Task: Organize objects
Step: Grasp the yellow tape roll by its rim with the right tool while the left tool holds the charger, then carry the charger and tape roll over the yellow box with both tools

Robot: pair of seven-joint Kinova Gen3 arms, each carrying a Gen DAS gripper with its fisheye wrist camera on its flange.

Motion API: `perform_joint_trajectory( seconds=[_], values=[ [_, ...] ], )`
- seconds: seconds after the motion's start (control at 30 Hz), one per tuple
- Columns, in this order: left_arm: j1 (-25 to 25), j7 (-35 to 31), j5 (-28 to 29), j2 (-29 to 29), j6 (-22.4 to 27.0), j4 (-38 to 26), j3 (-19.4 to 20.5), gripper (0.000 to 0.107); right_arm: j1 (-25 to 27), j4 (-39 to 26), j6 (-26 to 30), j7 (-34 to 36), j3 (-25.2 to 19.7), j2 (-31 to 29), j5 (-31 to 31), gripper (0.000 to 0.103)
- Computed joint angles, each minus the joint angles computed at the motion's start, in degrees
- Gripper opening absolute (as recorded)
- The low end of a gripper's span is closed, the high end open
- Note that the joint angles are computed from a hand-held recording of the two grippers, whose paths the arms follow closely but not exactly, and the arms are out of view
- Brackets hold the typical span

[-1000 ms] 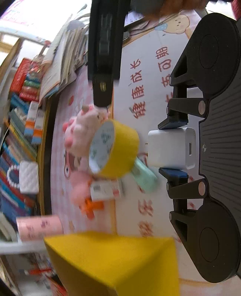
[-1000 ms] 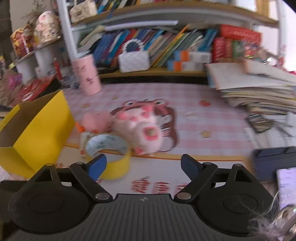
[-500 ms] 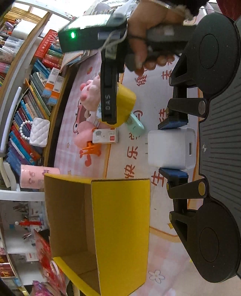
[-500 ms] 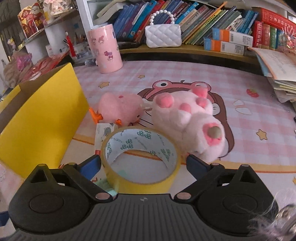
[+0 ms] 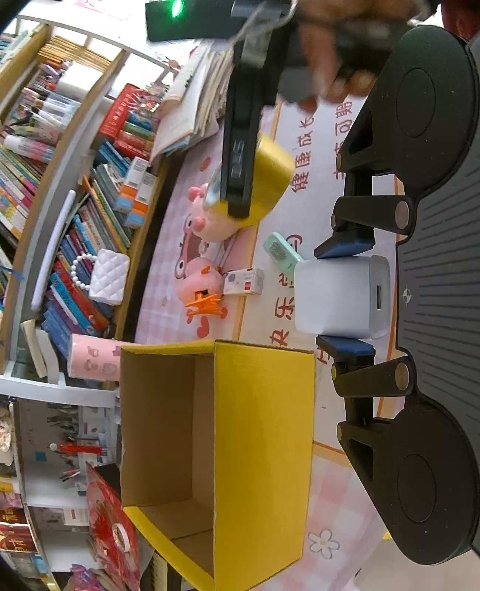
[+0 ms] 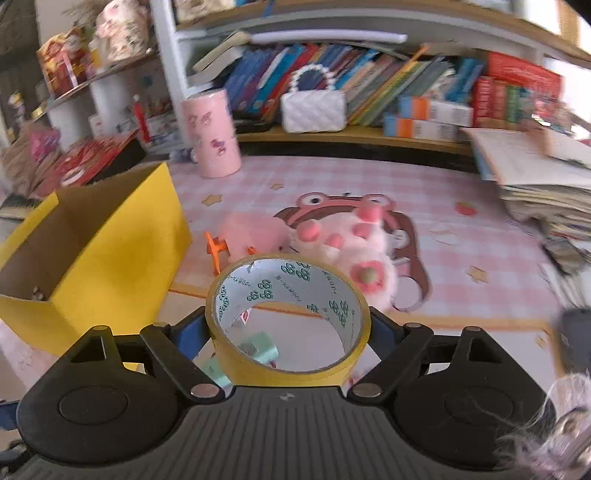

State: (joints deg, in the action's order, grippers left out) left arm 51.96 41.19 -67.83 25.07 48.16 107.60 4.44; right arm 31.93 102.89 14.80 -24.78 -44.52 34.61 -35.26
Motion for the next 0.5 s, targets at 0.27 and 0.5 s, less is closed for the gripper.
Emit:
perform_joint_trajectory(
  seconds=[0.27, 0.5],
  values=[
    [0.5, 8.1, -5.1, -2.9, 0.0, 6.0, 1.2, 0.041, 13.2, 12.3, -7.7, -0.4, -12.8, -6.2, -2.6, 0.086],
    [0.5, 13.7, -6.5, -6.0, 2.8, 11.7, 4.9, 0.041, 17.7, 19.5, -13.2, -5.1, -20.2, -9.8, 0.9, 0.086]
  ],
)
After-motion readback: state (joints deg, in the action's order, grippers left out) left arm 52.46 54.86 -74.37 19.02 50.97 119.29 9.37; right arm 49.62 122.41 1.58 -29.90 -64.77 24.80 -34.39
